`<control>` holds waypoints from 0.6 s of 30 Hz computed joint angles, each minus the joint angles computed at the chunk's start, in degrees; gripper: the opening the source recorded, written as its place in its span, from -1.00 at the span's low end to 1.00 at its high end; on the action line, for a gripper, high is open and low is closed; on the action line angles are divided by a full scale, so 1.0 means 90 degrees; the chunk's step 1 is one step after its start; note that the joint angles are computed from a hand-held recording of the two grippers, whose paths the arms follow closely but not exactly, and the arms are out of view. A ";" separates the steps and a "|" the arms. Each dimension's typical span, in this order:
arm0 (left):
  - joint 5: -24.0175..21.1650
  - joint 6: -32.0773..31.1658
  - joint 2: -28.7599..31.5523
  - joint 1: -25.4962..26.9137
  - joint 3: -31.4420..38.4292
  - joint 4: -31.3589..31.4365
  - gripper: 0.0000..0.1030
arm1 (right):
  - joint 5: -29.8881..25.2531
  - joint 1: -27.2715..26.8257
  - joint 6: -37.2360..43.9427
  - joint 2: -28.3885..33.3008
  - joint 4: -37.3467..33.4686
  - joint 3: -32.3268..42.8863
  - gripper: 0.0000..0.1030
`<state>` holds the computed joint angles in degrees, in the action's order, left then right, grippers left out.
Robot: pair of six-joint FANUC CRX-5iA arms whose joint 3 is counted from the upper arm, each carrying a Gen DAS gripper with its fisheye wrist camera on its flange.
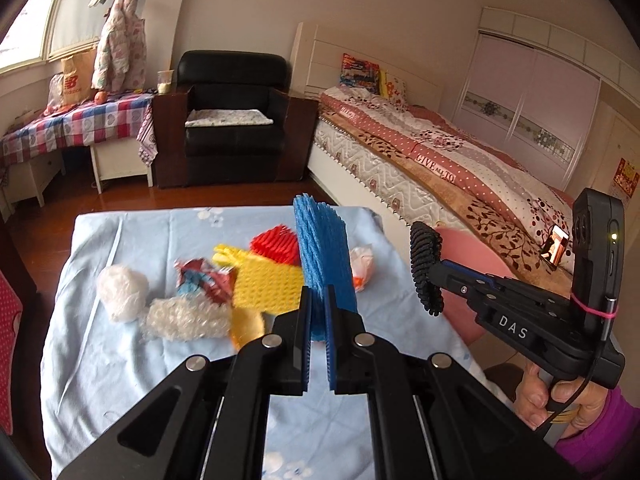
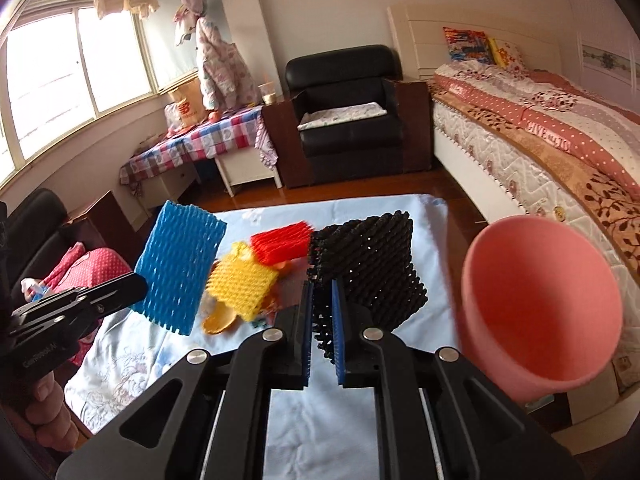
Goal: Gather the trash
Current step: 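Carry both nets to the pink basin and open both tools to drop them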
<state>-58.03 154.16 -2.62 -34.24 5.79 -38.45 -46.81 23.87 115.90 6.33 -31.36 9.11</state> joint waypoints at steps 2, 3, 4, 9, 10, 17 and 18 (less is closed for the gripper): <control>0.0065 -0.0173 0.0187 0.0009 0.0229 0.0005 -0.90 | 0.0129 -0.0041 -0.0169 0.0033 0.0186 0.0016 -0.82; 0.0108 -0.0269 0.0284 0.0030 0.0341 0.0036 -0.90 | 0.0187 -0.0073 -0.0279 0.0064 0.0295 0.0040 -0.82; 0.0163 -0.0358 0.0379 0.0052 0.0445 0.0081 -0.90 | 0.0238 -0.0097 -0.0382 0.0098 0.0402 0.0060 -0.82; 0.0353 -0.0771 0.0881 0.0108 0.0997 0.0251 -0.90 | 0.0414 -0.0199 -0.0900 0.0299 0.0934 0.0160 -0.82; 0.0374 -0.0861 0.0998 0.0108 0.1127 0.0284 -0.90 | 0.0443 -0.0229 -0.0991 0.0344 0.1029 0.0183 -0.82; 0.0390 -0.1479 0.1835 0.0168 0.2039 0.0650 -0.90 | 0.0548 -0.0483 -0.1541 0.0731 0.1509 0.0459 -0.82; 0.0386 -0.1580 0.1951 0.0171 0.2171 0.0699 -0.90 | 0.0540 -0.0529 -0.1557 0.0775 0.1521 0.0500 -0.82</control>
